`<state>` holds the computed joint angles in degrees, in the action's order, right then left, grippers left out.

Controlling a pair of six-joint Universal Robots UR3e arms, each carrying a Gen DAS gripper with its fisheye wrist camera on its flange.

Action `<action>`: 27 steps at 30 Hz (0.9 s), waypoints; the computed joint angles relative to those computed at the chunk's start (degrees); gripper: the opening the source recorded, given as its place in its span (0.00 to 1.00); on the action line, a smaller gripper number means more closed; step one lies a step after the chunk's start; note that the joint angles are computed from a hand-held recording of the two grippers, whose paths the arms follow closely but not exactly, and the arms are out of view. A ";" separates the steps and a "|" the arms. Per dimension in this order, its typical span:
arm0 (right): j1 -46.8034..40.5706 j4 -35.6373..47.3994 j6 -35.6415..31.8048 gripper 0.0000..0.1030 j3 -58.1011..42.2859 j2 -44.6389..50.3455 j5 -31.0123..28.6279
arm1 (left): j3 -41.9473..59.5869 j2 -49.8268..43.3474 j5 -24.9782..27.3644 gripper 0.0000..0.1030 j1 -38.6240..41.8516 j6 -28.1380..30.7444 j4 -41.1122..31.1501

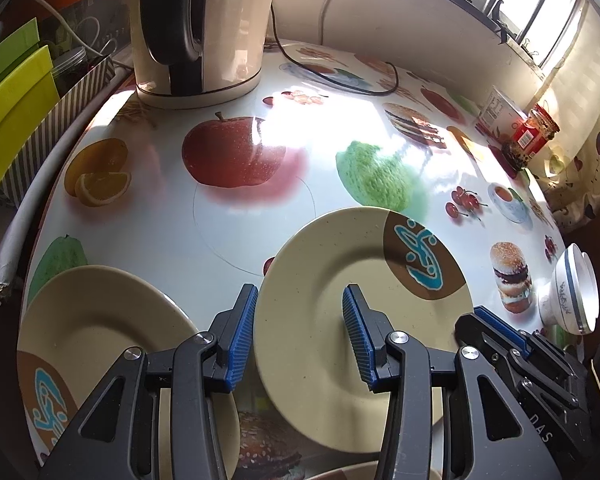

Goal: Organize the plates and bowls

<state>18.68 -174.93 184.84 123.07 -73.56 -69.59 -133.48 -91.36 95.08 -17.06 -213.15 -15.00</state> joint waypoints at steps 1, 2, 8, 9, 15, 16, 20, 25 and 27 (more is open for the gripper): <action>-0.21 0.12 0.06 0.17 0.28 -0.33 -0.01 | 0.19 -0.06 -0.15 0.44 -0.18 -0.17 -0.12; -0.42 0.32 0.04 0.17 0.60 -0.79 -0.21 | 0.15 -0.05 -0.63 0.44 -0.23 -0.23 0.17; -3.21 1.40 -0.19 0.16 3.28 -3.72 -0.07 | 2.21 -1.95 -1.72 0.44 -2.21 -0.73 0.24; -3.62 1.58 -0.22 0.16 3.63 -4.12 -0.19 | 2.39 -2.23 -2.31 0.44 -2.36 -0.83 0.46; -6.73 2.38 0.09 0.17 5.51 -5.93 1.50 | 3.73 -3.94 -1.95 0.42 -4.13 -2.13 0.89; -7.00 2.57 -0.05 0.17 5.57 -6.07 1.81 | 3.87 -4.01 -1.92 0.42 -4.15 -2.19 0.68; -7.21 2.62 -0.36 0.17 5.32 -5.65 2.52 | 4.32 -4.23 -1.89 0.41 -4.16 -2.26 0.12; -7.79 2.46 0.03 0.18 5.36 -4.70 4.75 | 3.65 -4.21 -1.83 0.34 -3.82 -2.81 0.54; -7.81 2.30 -0.01 0.18 5.42 -4.58 5.00 | 2.64 -3.82 -2.14 0.29 -3.27 -2.85 1.42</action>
<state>10.87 -172.63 184.83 128.49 -78.14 -64.59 -130.83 -95.18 92.93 -20.33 -216.00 -13.58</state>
